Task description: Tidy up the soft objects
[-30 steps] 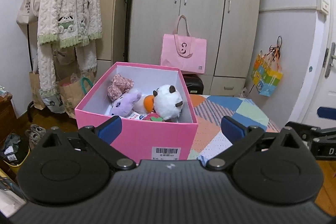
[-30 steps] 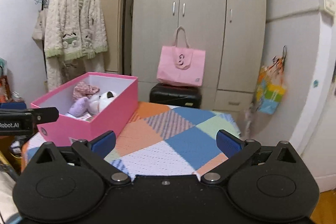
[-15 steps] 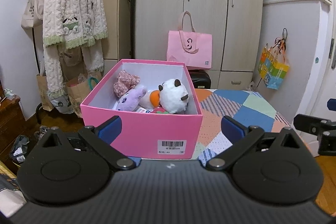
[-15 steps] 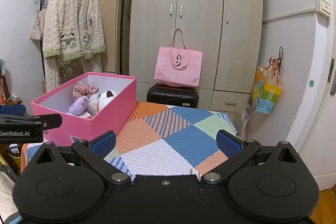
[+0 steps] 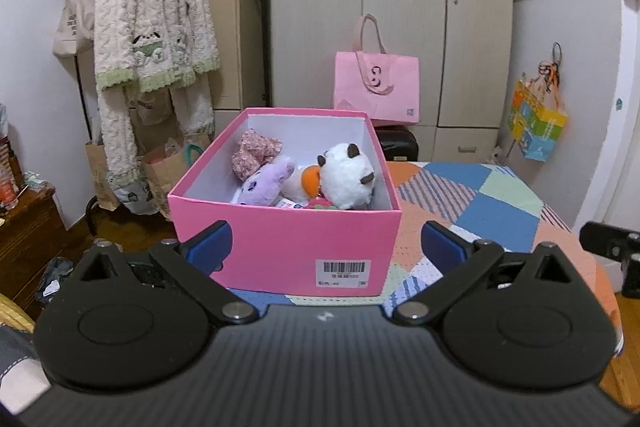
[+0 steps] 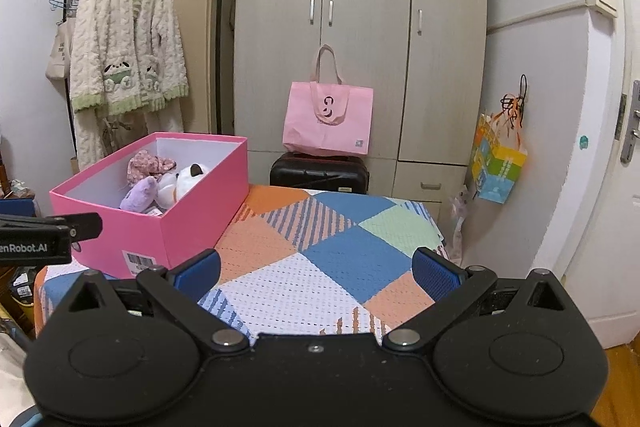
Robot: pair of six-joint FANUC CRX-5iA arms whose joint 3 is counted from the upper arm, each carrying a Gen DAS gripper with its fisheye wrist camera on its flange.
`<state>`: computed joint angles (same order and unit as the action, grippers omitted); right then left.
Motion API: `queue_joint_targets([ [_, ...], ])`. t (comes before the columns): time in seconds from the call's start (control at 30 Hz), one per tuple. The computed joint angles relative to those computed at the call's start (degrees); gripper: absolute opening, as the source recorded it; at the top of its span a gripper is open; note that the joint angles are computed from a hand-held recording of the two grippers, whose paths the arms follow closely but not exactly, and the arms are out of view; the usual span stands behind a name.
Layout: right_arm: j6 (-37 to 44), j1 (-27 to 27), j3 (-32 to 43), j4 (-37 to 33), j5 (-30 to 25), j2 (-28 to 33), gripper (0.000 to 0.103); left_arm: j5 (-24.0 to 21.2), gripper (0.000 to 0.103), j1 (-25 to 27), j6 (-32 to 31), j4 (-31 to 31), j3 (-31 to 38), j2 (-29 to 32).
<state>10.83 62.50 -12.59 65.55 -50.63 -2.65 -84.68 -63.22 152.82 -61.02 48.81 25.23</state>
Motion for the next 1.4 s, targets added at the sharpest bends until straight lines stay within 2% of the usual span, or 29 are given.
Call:
queue_joint_targets([
  [0.2, -2.8, -0.7, -0.7, 0.4, 1.1, -0.5, 0.103, -1.8, 0.102, -0.4, -0.9, -0.8, 1.5, 0.9],
  [0.77, -2.5, -1.0, -0.5, -0.2, 1.2, 0.0, 0.103, -2.4, 0.102, -0.7, -2.2, -1.5, 2.3, 1.7],
  [0.97, -2.3, -1.1, -0.3, -0.2, 0.9, 0.2, 0.103, -4.0, 0.103, -0.9, -1.5, -2.7, 3.3, 2.7],
  [1.4, -2.1, -1.5, 0.1, -0.8, 1.0, 0.7, 0.103, -3.8, 0.103, -1.5, -2.2, -4.4, 3.0, 2.9],
])
